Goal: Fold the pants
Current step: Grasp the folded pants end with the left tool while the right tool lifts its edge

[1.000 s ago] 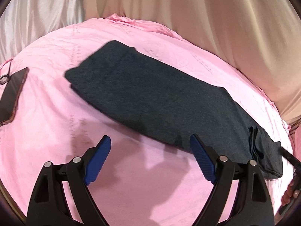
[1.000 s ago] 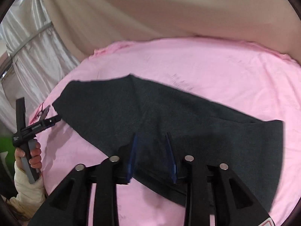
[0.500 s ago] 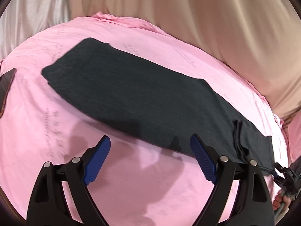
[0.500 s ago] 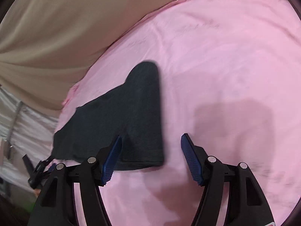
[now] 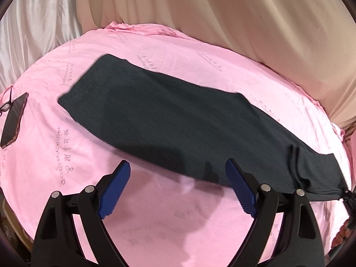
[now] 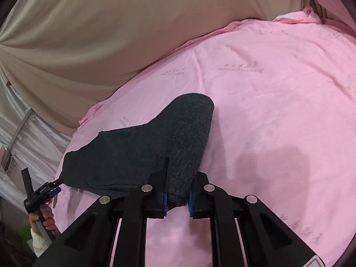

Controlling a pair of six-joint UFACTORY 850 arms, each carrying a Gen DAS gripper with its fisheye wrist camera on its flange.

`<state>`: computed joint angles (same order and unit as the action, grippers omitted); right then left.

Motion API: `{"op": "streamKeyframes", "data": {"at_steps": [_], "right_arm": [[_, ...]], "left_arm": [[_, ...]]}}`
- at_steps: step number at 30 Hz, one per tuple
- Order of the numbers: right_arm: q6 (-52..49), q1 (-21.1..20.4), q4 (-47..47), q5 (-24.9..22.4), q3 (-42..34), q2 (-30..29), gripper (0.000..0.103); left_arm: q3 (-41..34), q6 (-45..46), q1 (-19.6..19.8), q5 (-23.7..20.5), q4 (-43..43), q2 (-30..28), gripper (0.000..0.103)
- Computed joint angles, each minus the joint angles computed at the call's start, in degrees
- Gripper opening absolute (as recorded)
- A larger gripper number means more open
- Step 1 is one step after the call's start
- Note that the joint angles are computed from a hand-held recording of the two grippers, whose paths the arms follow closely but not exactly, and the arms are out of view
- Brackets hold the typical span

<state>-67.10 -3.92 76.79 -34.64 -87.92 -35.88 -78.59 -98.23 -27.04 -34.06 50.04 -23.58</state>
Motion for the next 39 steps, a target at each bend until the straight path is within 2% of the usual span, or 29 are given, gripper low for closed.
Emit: {"op": "streamKeyframes", "data": {"at_steps": [5, 7, 8, 9, 10, 11, 12, 14, 16, 18, 19, 23, 24, 25, 26, 28, 30, 32, 33, 35, 36, 38, 39], "right_arm": [[1.3, -5.2, -2.2, 4.8, 3.5, 2.8, 0.011], [4.8, -7.1, -6.5, 5.7, 4.7, 2.8, 0.016], [5.5, -6.6, -7.8, 8.7, 5.8, 3.2, 0.019], [3.9, -6.0, -6.6, 14.1, 8.4, 4.8, 0.028], [-0.2, -5.4, -3.1, 18.2, 10.7, 6.8, 0.03], [-6.2, -4.8, 2.1, 19.9, 12.5, 8.8, 0.03], [-12.2, -3.8, 8.1, 19.2, 13.8, 10.7, 0.031], [-19.7, -3.0, 13.7, 11.9, 14.5, 11.7, 0.04], [-19.2, 0.5, 9.6, 5.9, 12.1, 9.3, 0.043], [-13.7, 3.8, 1.2, 3.8, 8.4, 6.1, 0.043], [-11.6, 5.4, -2.2, 3.6, 6.6, 4.3, 0.042], [3.7, 9.7, -19.0, 8.2, -0.6, -2.0, 0.042], [5.3, 10.0, -20.4, 9.0, -1.1, -2.7, 0.038], [5.6, 10.1, -20.4, 9.9, -1.3, -3.1, 0.021], [8.3, 10.2, -22.4, 10.7, -2.0, -3.4, 0.011], [8.6, 10.0, -19.6, 8.6, -2.8, -3.5, 0.009], [1.0, 9.9, -10.3, 7.7, -1.5, -1.8, 0.009], [-1.5, 10.0, -7.3, 4.8, -3.2, -1.9, 0.009], [0.1, 10.3, -9.4, 3.7, -4.6, -2.8, 0.009], [7.3, 12.1, -19.9, 7.8, -6.7, -5.6, 0.013], [11.3, 12.7, -25.0, 9.6, -6.7, -6.4, 0.018], [13.9, 12.8, -28.0, 11.1, -4.9, -5.1, 0.022], [12.1, 12.9, -26.2, 11.5, -4.0, -4.2, 0.035]], "left_arm": [[-2.6, 3.5, -1.0, 0.0, -2.4, -2.0, 0.085], [-3.6, 5.0, -1.1, 0.3, -3.7, -3.2, 0.086], [-4.5, 6.3, -1.1, 0.5, -5.1, -4.1, 0.086], [-5.2, 7.2, -1.0, 0.6, -6.3, -4.9, 0.086], [-6.0, 7.9, -0.8, 0.6, -7.4, -5.7, 0.086], [-6.4, 7.2, -0.7, 0.4, -7.4, -6.1, 0.086], [-6.4, 6.3, -0.7, 0.2, -7.1, -6.2, 0.086], [-6.3, 4.8, -0.5, 0.3, -6.6, -6.1, 0.086], [-6.0, 4.2, -0.3, 0.9, -6.5, -6.0, 0.086], [-5.3, 3.8, -0.4, 1.1, -6.1, -5.6, 0.086], [-5.0, 3.8, -0.5, 1.3, -6.0, -5.3, 0.086], [-2.7, 4.6, -0.6, 2.8, -5.9, -3.7, 0.086], [-2.5, 4.7, -0.6, 2.7, -5.5, -3.6, 0.086], [-2.1, 4.3, -0.7, 2.7, -4.8, -3.4, 0.087], [-1.6, 4.1, -0.6, 3.0, -4.0, -3.1, 0.087], [-1.0, 3.5, -0.2, 3.6, -3.5, -3.0, 0.088], [-0.2, 2.5, 0.5, 5.1, -3.3, -2.6, 0.088], [0.4, 1.1, 1.0, 6.0, -2.6, -2.4, 0.088], [0.6, 0.6, 1.2, 6.4, -2.4, -2.4, 0.088], [0.9, 0.3, 1.7, 7.0, -2.7, -2.4, 0.088], [1.2, -0.1, 2.0, 7.2, -2.9, -2.2, 0.088], [2.8, -1.9, 2.3, 8.3, -1.6, -1.0, 0.088], [4.2, -4.0, 2.5, 8.9, 0.1, 0.2, 0.09]]}}
